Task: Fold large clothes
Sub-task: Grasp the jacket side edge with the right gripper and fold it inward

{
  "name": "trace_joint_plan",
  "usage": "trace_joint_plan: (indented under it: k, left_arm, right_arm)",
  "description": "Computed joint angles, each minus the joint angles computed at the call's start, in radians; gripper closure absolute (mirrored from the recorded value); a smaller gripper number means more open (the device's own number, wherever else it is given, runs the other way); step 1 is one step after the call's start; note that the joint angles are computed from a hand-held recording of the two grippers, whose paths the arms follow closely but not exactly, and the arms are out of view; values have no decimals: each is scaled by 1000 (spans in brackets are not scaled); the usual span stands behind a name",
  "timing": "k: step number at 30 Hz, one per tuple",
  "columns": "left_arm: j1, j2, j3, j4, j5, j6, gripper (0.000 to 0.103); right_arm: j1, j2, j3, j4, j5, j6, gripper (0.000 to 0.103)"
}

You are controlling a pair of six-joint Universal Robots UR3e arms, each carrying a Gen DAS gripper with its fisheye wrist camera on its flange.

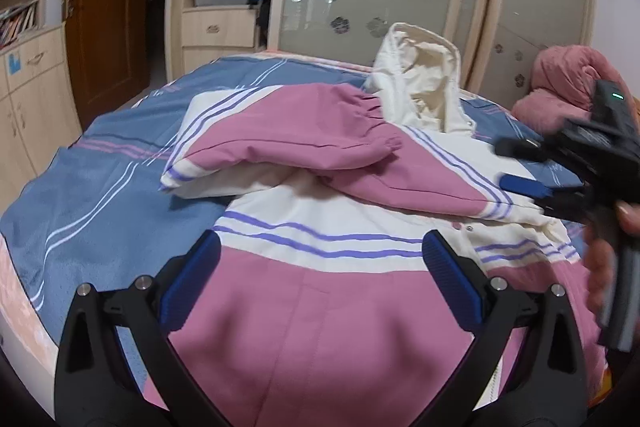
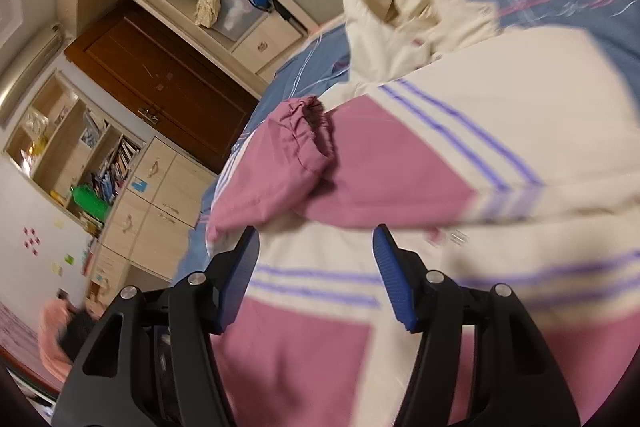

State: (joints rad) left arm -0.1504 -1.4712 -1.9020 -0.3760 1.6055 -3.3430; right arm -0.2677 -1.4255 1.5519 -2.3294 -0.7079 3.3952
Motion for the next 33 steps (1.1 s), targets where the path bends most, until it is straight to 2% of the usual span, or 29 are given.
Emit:
trace_joint_plan:
  k: [3,5,9,12,13,14,15,22,27,29,30,31,32,33]
  left_arm:
    - [35,4,0,-10,-25,-10,2]
    - [56,13,-5,-12,-41,-9,2]
    - [85,31,-18,-8,-50,1,2]
    - [101,39,-25,-2,-62,8,2]
    - [100,37,-23,-2,-57,10,2]
    - [104,34,-21,-3,-59,13,2]
    - [105,33,-19,-5,-60,12,2]
    - [113,40,-27,-3,-79,10,2]
    - [86,26,-17,4,-67,23,2]
    - [73,16,-7,0,-60,27,2]
    - [71,15,-7,1,-63,31,2]
    - [67,12,-5,0,-63,34,2]
    - [59,6,3,-4,-57,36,2]
    - [54,1,8,-7,-55,37,2]
  right_arm:
    - [80,209,-197,-35,-25,122,50]
    - [126,326,-346,11,-44,146,51]
    - [161,471,-499,-25,-53,235,52]
    - [196,544,-603,-22,-96,258,68]
    - [206,545,-614,-30,-125,258,79]
    - [211,538,-606,-58,-147,263,84]
    - [212,530,-602,-77,-155,256,95]
    - [122,367,-471,-145,-131,228,96]
    - [-7,181,-161,-233,-178,229,96]
    - [-42,143,-71,-215,-187,195,88]
    - [-47,130,-40,-195,-196,165,62]
    - [-55,98,8,-169,-211,146,24]
    - [-64,67,72,-219,-213,169,15]
    - [-89,24,163,-309,-172,196,11]
